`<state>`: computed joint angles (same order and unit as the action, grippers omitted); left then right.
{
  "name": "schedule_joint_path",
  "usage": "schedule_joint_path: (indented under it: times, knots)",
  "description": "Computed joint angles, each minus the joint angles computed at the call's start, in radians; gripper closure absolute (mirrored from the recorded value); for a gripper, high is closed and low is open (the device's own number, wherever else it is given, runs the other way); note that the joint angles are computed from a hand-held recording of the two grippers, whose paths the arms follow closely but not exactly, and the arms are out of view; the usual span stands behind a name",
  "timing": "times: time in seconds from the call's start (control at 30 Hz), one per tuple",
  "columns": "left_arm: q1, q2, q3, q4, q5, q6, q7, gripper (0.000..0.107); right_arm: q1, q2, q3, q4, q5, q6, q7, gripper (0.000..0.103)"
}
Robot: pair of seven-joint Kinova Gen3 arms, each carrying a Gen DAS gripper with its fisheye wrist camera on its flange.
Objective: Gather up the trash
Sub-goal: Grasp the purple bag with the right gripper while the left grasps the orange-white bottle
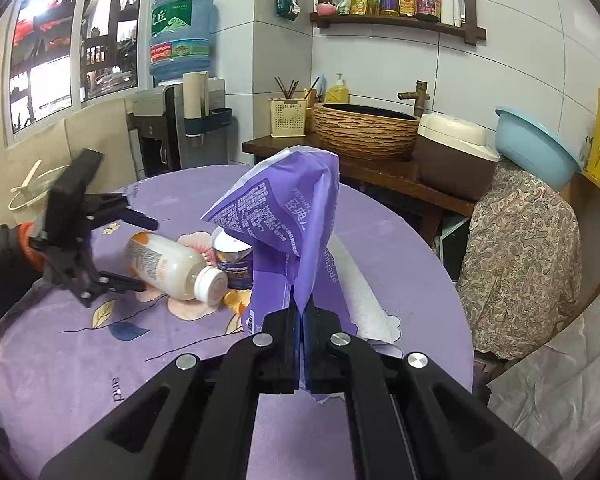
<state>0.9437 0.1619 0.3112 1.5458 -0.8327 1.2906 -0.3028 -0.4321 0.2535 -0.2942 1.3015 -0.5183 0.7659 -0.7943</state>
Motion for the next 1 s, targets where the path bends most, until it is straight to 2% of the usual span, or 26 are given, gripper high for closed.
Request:
schedule_joint_path:
  times: [0.1,0.2,0.23,0.27,0.43,0.57,0.7,0.8,0.87,0.9,1.0]
  knots:
    - [-0.02,-0.002,-0.006,0.019,0.02,-0.035,-0.011,0.011,0.008,-0.025,-0.002,0.034,-0.014,-0.016,0.013,0.101]
    - [-0.006,0.007,-0.005,0.029,-0.013,-0.043,0.023,0.012,0.019,-0.043,-0.002,0.058,-0.039,-0.019,0.025,0.101]
    - [-0.001,0.012,-0.005,0.027,-0.021,-0.038,0.03,0.015,0.023,-0.052,-0.002,0.071,-0.051,-0.025,0.033,0.101]
    - [0.01,0.019,-0.004,0.023,-0.035,-0.029,0.041,0.022,0.03,-0.058,-0.002,0.08,-0.067,-0.023,0.043,0.101]
    - [0.063,0.06,-0.007,-0.019,-0.063,0.027,0.053,0.031,0.051,-0.094,0.004,0.142,-0.142,-0.048,0.103,0.101]
    - [0.077,0.045,-0.015,-0.014,-0.046,-0.012,0.088,0.04,0.074,-0.121,0.02,0.181,-0.214,-0.046,0.134,0.101]
    - [0.098,0.061,-0.018,-0.031,-0.047,0.003,0.119,0.043,0.096,-0.152,0.041,0.224,-0.295,-0.028,0.183,0.101]
    - [0.049,0.069,0.009,-0.055,0.019,-0.015,0.082,0.046,0.095,-0.172,0.058,0.254,-0.32,-0.025,0.206,0.101]
    - [0.073,0.112,-0.021,-0.104,0.04,0.032,0.038,0.045,0.098,-0.186,0.07,0.275,-0.348,-0.026,0.23,0.101]
    - [0.097,0.119,-0.045,-0.115,0.029,0.038,0.04,0.045,0.1,-0.192,0.076,0.284,-0.363,-0.025,0.241,0.101]
    - [0.104,0.132,-0.06,-0.126,0.027,0.034,0.051,0.046,0.101,-0.208,0.095,0.303,-0.388,-0.021,0.25,0.101]
